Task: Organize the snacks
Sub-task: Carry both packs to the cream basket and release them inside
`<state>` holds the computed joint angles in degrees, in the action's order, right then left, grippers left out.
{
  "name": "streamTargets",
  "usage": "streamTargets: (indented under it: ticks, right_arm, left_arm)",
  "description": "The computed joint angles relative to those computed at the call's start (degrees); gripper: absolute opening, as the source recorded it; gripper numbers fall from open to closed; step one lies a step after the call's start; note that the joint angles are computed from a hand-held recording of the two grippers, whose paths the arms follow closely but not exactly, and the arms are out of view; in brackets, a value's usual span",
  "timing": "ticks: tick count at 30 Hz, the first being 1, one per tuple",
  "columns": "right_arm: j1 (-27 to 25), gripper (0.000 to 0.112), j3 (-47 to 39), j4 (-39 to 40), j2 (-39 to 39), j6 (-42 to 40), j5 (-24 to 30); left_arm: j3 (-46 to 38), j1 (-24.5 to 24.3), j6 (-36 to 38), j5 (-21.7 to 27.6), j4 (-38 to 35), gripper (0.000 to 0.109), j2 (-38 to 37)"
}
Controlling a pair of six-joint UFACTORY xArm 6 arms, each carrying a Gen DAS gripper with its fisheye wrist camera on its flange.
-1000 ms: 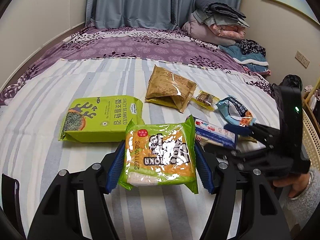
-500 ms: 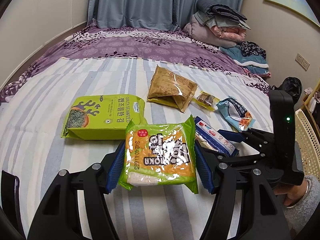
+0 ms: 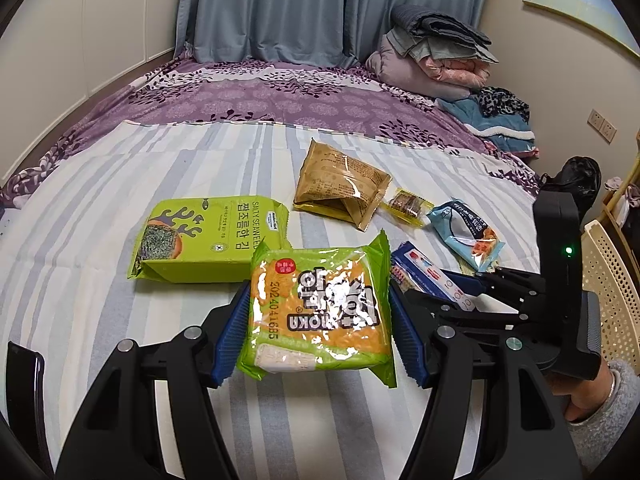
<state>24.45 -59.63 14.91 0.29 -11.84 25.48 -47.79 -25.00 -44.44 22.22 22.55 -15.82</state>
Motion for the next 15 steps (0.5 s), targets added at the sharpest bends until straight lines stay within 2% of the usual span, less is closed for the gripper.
streamTargets:
  ticks: [15]
  right_arm:
    - [-1.67,0.044,9.87,8.25,-12.05,-2.63,-2.85]
  left_arm:
    - [-1.51,-2.81,-2.14,2.20,3.17,0.066,-0.90]
